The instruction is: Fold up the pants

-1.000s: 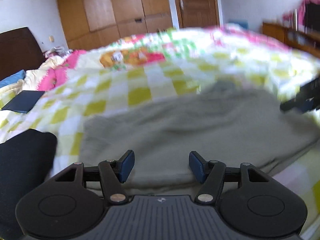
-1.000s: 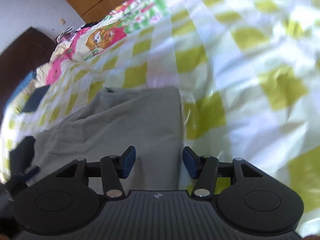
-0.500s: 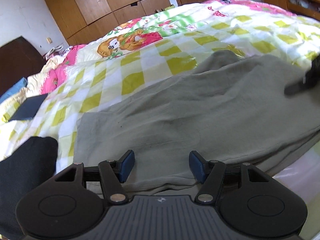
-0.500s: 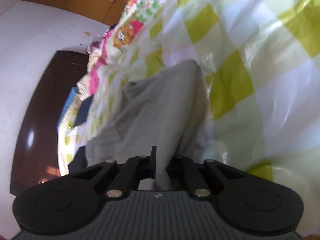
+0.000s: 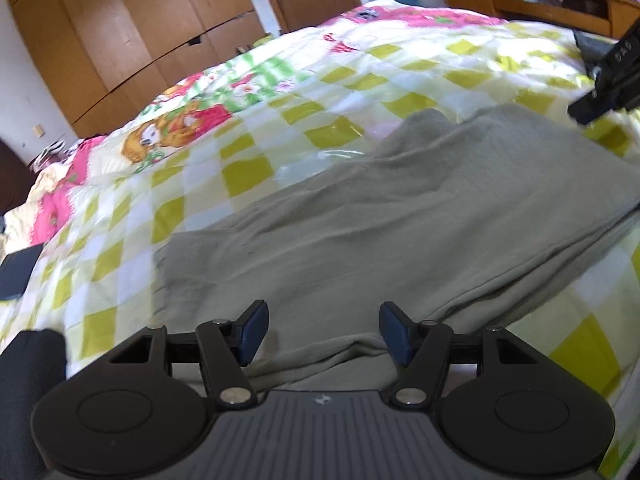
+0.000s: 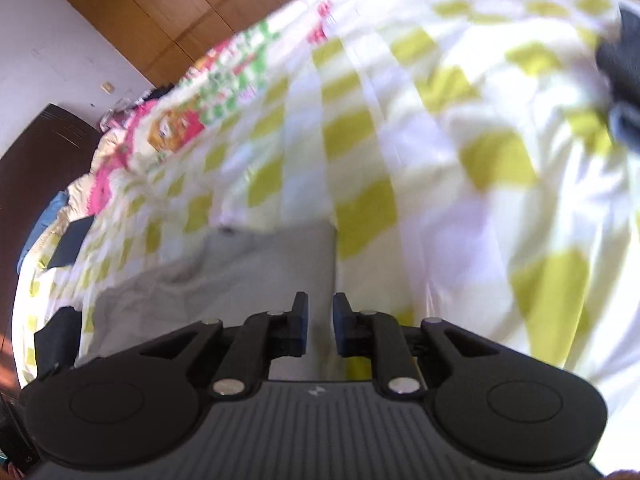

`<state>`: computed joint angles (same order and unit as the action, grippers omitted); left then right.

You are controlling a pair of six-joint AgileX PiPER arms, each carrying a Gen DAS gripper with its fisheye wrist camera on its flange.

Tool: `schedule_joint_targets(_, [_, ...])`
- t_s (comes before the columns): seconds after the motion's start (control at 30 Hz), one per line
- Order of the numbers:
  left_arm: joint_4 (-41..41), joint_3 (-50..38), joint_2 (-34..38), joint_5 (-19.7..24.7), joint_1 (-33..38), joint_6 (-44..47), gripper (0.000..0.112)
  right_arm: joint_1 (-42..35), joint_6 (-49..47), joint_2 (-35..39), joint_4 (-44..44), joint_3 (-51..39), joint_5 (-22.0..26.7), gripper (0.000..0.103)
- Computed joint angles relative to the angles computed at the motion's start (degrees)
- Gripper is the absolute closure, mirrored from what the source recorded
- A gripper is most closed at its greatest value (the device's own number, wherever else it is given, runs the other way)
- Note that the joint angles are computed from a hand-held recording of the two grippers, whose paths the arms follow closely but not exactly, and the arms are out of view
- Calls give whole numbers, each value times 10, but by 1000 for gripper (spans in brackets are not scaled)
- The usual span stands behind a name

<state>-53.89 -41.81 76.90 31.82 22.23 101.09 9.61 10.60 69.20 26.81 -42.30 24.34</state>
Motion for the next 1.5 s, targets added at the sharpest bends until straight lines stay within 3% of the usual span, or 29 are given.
schedule_joint_targets(0.1, [-33, 1, -15, 11, 20, 23, 38, 1, -155, 65, 128, -62, -1, 83])
schedule_joint_targets(0.17, [-72, 2, -21, 21, 25, 45, 38, 20, -247, 158, 214, -130, 1, 82])
schedule_joint_targets(0.3, [-128, -11, 3, 33, 12, 77, 38, 32, -362, 321, 346, -248, 63, 82])
schedule_joint_targets(0.37, [-144, -14, 30, 13, -5, 99, 38, 39, -329, 366, 322, -285, 56, 86])
schedule_joint_targets(0.47, [-86, -25, 70, -39, -23, 47, 38, 39, -229, 394, 226, -305, 11, 97])
schedule_joint_targets(0.53, [-93, -26, 83, -18, 4, 51, 36, 30, -219, 389, 227, -297, -1, 95])
schedule_joint_targets(0.57, [-84, -30, 84, -5, 16, 36, 36, 32, -194, 378, 206, -291, -7, 86])
schedule_joint_targets(0.67, [-90, -24, 70, 3, 30, 41, 36, 72, -108, 314, 79, -251, -59, 86])
schedule_joint_targets(0.73, [-129, -16, 59, 12, 42, 84, 36, 103, -136, 278, 88, -230, -75, 85])
schedule_joint_targets(0.83, [-146, -24, 70, 16, 45, 83, 36, 132, -252, 301, 223, -269, -7, 82])
schedule_joint_targets(0.9, [-142, -20, 76, -3, 43, 72, 36, 154, -252, 353, 234, -319, 23, 82])
schedule_joint_targets(1.03, [-128, -10, 81, 26, 79, 66, 35, 167, -56, 451, 99, -417, 49, 90])
schedule_joint_targets(1.07, [-132, -7, 78, 32, 86, 75, 35, 172, -25, 446, 81, -421, 42, 82])
schedule_joint_targets(1.13, [-149, -1, 75, 45, 99, 99, 35, 205, 32, 426, -16, -436, 29, 82])
schedule_joint_targets(1.2, [-166, 0, 77, 59, 110, 115, 35, 234, 31, 425, -58, -473, 44, 79])
schedule_joint_targets(1.3, [-172, 0, 76, 69, 119, 119, 35, 253, -14, 479, -15, -568, 101, 77])
schedule_joint_targets(1.43, [-133, 0, 68, 77, 121, 91, 35, 278, 1, 622, -11, -776, 210, 73])
schedule_joint_targets(1.5, [-122, 1, 64, 74, 119, 86, 35, 293, 58, 681, -53, -872, 259, 71])
